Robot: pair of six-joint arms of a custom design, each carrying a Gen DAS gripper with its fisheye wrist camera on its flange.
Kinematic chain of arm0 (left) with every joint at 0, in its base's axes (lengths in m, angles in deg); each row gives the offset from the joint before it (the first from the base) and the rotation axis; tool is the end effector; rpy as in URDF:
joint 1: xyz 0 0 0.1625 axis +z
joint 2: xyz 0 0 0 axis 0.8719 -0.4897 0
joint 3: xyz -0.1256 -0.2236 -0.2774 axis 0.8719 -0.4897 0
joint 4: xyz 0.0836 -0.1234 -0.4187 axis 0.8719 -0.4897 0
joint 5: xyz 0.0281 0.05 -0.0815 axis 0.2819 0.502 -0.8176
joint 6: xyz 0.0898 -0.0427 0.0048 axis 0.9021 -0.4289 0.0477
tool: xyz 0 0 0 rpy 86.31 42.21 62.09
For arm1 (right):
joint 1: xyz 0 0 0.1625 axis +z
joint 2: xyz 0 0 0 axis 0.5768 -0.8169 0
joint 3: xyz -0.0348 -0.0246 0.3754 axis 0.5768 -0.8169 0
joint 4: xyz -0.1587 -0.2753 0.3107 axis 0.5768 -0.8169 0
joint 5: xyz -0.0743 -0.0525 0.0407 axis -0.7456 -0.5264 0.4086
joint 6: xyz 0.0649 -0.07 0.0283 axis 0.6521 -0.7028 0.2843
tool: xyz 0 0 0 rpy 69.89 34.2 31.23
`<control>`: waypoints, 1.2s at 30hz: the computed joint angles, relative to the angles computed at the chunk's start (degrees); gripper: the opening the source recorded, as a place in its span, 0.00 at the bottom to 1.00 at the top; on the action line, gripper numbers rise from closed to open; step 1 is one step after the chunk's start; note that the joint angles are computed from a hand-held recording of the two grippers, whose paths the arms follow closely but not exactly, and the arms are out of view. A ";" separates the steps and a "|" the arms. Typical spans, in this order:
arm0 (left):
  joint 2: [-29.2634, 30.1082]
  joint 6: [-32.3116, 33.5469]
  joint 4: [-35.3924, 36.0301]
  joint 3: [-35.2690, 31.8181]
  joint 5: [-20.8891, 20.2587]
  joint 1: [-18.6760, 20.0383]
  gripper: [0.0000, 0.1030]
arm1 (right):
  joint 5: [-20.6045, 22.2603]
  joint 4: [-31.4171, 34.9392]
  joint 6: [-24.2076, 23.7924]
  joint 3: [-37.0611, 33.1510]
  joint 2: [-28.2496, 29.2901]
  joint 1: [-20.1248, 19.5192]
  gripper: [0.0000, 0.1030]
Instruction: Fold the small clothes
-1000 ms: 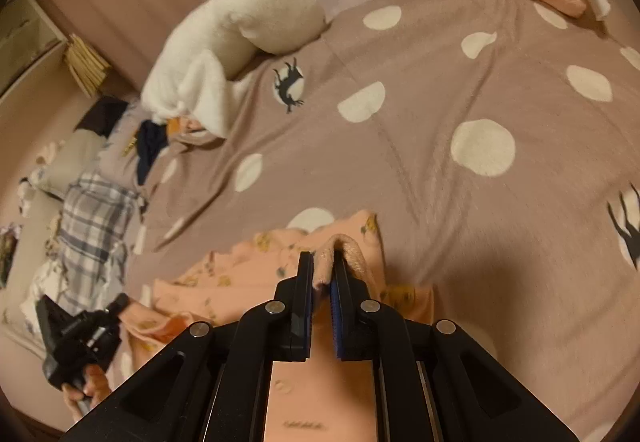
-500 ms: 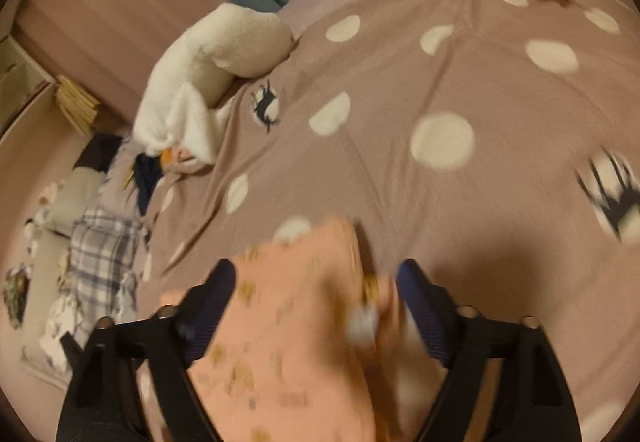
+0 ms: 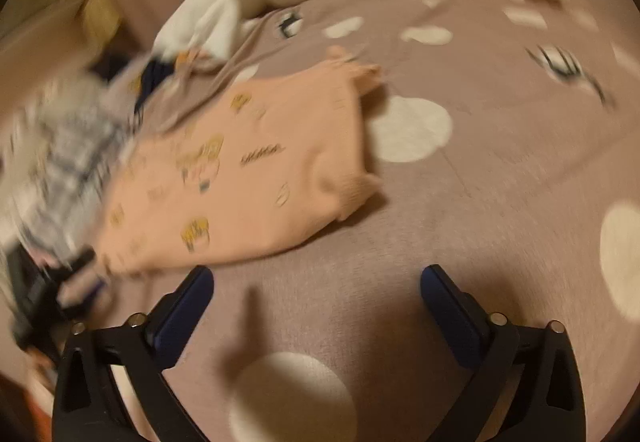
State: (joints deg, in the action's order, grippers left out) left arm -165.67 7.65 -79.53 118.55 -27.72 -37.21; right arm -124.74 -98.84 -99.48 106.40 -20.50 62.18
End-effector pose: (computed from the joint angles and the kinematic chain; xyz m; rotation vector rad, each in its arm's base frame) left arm -0.1642 -0.3082 0.2079 -0.0863 2.4908 -1.2815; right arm 0.1526 -0.3594 0.2475 0.5080 -2.6191 0.8442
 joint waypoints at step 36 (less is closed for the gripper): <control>15.94 19.55 -51.10 -1.86 -29.87 12.19 0.99 | 18.84 -1.40 -0.95 -1.20 4.16 -5.97 1.00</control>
